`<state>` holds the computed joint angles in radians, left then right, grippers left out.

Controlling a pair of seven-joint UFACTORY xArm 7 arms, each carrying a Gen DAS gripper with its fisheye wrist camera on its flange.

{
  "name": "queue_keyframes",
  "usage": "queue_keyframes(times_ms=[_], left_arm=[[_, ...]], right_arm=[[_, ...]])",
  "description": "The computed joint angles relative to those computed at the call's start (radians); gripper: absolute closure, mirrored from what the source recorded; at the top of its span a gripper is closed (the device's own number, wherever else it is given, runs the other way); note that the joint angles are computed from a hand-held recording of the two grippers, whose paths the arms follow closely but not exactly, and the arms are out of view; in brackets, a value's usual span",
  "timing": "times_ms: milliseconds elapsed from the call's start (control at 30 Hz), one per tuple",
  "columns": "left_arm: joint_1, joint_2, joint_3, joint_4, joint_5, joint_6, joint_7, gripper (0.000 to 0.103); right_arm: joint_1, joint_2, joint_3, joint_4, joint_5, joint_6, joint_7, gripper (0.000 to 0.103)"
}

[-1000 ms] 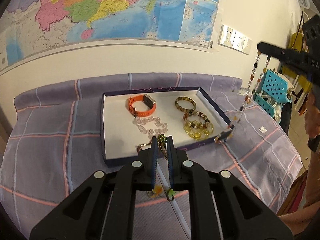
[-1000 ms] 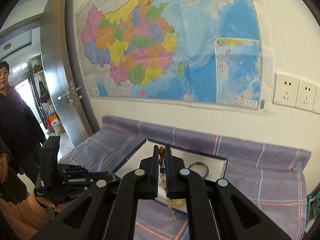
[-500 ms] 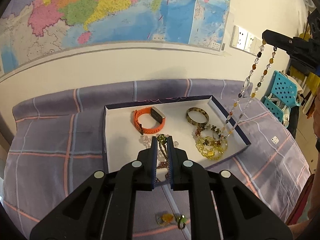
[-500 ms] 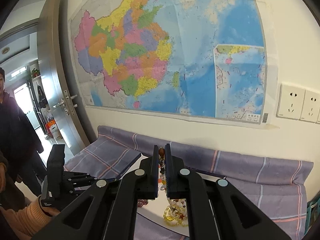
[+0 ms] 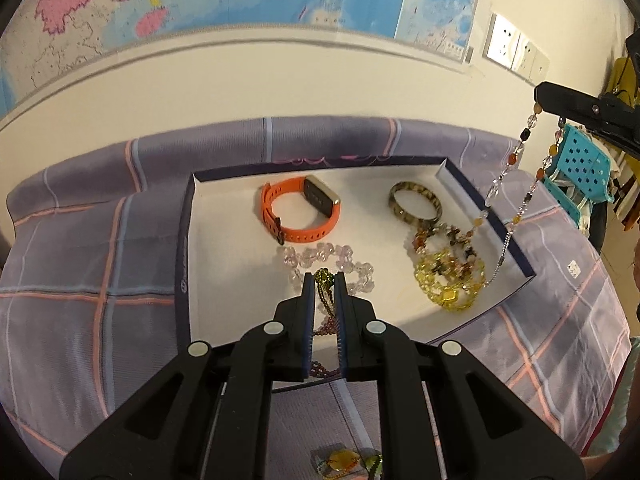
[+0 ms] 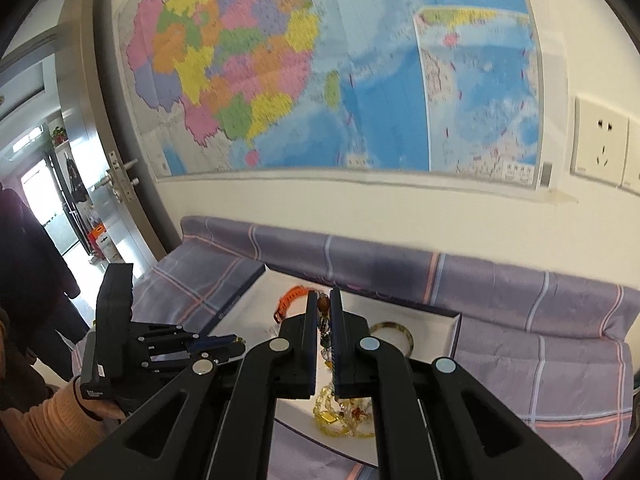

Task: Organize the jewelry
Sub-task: 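Carry the gold ring with the left gripper while the right carries the necklace over the tray, then open both grippers to drop the ring and necklace into the tray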

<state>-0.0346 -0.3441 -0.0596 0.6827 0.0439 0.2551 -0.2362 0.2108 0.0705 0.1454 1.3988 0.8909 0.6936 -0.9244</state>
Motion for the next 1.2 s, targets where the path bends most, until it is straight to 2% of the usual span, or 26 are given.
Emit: queue_keyframes(times_ms=[533,733,800,933,967,1100,1200], left_arm=[[-0.02,0.081,0.033,0.033,-0.055,0.028,0.035,0.092],[-0.03,0.098,0.044,0.044,-0.09,0.044,0.064,0.089],[-0.019,0.1,0.035,0.043,-0.081,0.038,0.05,0.089],[-0.009,0.09,0.027,0.034,-0.074,0.036,0.03,0.079],[-0.007,0.084,0.026,0.031,-0.069,0.035,0.027,0.077],[-0.011,0.039,0.03,-0.001,-0.071,0.013,0.031,0.07],[0.013,-0.012,0.011,-0.031,-0.035,0.0,0.002,0.066]], right_arm=[[-0.01,0.127,0.028,0.018,-0.157,0.038,0.134,0.099],[-0.013,0.154,0.032,0.008,-0.237,0.038,0.194,0.098],[-0.012,0.154,0.032,-0.004,-0.261,0.023,0.213,0.095],[-0.02,0.146,0.034,-0.022,-0.273,0.008,0.226,0.087],[-0.024,0.141,0.035,-0.027,-0.269,0.007,0.226,0.082],[-0.033,0.105,0.035,-0.057,-0.244,-0.013,0.202,0.074],[-0.032,0.048,0.034,-0.111,-0.202,-0.046,0.153,0.073]])
